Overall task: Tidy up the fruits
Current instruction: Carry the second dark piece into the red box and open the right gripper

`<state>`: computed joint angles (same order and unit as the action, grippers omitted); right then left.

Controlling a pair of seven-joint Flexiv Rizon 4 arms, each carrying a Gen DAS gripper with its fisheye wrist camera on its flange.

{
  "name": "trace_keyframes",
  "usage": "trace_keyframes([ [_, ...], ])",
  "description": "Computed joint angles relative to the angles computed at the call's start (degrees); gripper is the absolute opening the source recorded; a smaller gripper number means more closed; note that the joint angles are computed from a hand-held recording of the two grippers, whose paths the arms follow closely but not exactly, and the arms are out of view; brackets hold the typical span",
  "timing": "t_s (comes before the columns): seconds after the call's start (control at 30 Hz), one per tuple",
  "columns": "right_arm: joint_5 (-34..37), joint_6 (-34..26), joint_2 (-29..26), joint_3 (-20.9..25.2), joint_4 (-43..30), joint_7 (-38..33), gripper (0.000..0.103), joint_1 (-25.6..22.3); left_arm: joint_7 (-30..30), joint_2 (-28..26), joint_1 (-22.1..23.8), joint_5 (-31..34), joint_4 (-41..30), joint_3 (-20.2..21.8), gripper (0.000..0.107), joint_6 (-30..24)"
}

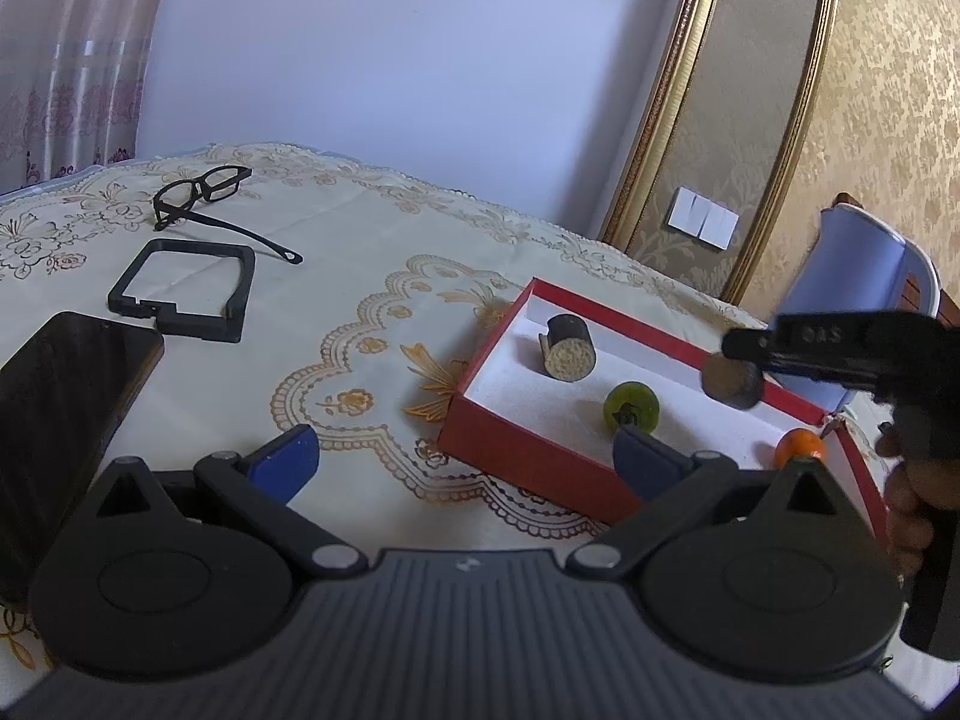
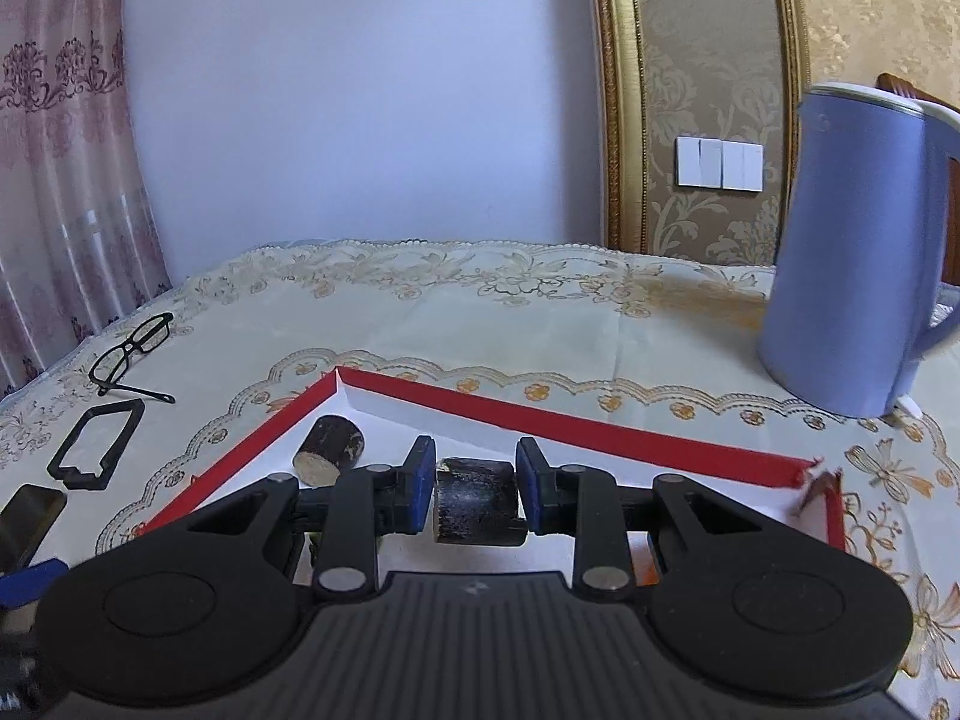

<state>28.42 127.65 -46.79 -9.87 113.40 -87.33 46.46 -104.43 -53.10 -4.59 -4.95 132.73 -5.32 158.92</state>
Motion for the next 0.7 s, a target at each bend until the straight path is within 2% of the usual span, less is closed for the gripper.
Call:
trace_keyframes([
  [0.1,-0.07,-2.23,-0.39,-0.94,-2.02,0.24,0.029,0.7,0.09,0.0,-0.12,-0.1,-0.03,0.07,0.103,-0.08],
  [0.2,-1.3,-3.14,-1.05,0.17,-4.24,2.63,0.029,-0.88,0.44,0.13,-0.4,-0.41,-0.04,0.14,0.103,-0.44],
  [0.27,-0.34,-3.57,-0.48,-0.37,-3.39,3.88,0.029,-0.22,0.55,0.01,-0.33,0.03,-0.17,0.2,0.103,-0.27],
  [0.33,-1.05,-1.06,0.7,0.81,-0.22,4.11,0.029,-0.62,0.99,0.07,-0.55,-0.08,-0.23,0.28,0.103,-0.32],
  [0.43,-1.41,7.22,1.98,4.22,6.06,3.16,0.029,-1.73,1.31,-0.04,-0.82,-0.32,-0.19,0.35,0.103,0.2],
  [0.53,-2.46,19.7,1.49,10.45,12.9,3.93,0.034,-4.95,0.91,-0.1,-0.07,0.63,-0.2,0.01,0.103,0.09],
  [0.6,0.17,27.46,-0.3,12.83,15.92,3.79,0.054,-4.69,0.5,0.02,0.88,2.05,-0.31,-0.36,0.103,-0.77],
  [0.67,5.76,34.38,-3.3,14.01,17.1,2.64,0.066,-2.78,0.3,-0.03,1.77,4.05,-0.66,-0.59,0.103,-1.38],
  [0.7,9.31,36.78,-4.79,14.35,17.03,1.7,0.067,-1.53,0.39,-0.08,2.34,5.72,-0.88,-0.68,0.103,-1.64],
])
